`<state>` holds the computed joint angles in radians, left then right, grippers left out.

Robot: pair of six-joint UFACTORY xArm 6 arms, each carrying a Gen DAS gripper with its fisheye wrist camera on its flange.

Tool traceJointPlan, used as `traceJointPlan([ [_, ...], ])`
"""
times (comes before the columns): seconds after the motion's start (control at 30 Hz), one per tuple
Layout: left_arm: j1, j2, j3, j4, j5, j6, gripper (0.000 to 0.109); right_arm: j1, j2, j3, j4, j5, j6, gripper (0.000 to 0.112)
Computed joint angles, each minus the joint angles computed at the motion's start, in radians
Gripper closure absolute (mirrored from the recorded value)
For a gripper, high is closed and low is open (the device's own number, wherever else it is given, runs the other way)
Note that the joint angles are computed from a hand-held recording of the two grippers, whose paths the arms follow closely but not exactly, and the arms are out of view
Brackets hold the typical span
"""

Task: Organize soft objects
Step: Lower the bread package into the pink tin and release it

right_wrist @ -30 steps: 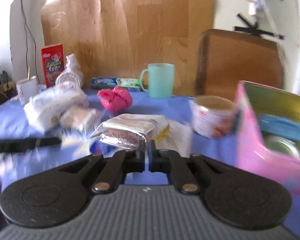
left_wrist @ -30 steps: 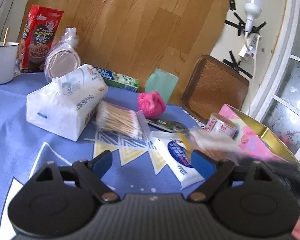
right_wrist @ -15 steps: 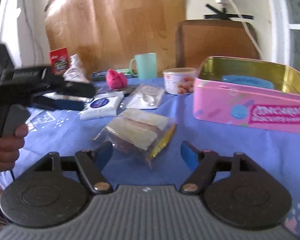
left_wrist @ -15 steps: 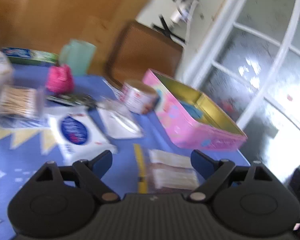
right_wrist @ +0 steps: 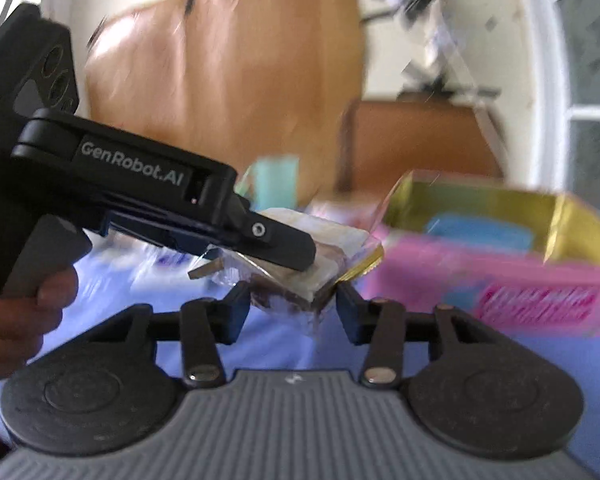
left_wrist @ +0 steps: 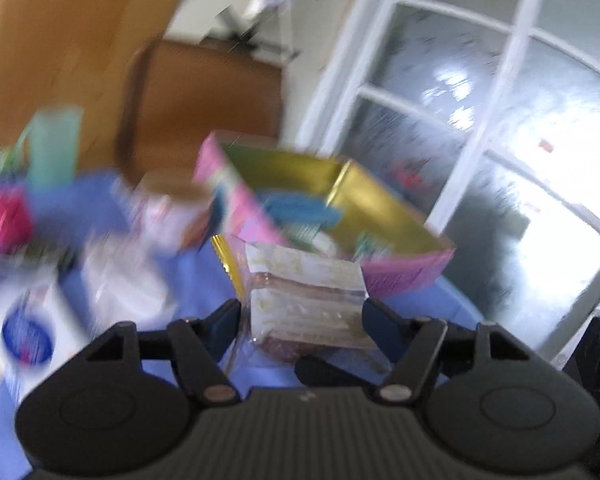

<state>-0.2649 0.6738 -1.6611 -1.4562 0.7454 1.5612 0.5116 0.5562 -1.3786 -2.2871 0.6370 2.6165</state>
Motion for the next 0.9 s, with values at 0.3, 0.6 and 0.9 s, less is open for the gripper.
traceJointPlan([
  [0.3, -0.172, 0.227, -0.353, 0.090, -0.240, -0.128, 0.024, -0.078, 0.074, -0.101, 0.375, 0.194, -0.290, 0.061],
  [0.6, -0.142, 0.055, -0.076, -0.189, -0.239, 0.185, 0.024, -0.039, -0.001, 0.041, 0.352, 0.252, -0.061, 0.061],
  [0.9, -0.119, -0.057, 0.119, -0.200, -0.296, 0.242, 0.024, -0.034, -0.028, 0.076, 0.389, 0.069, 0.135, 0.061],
])
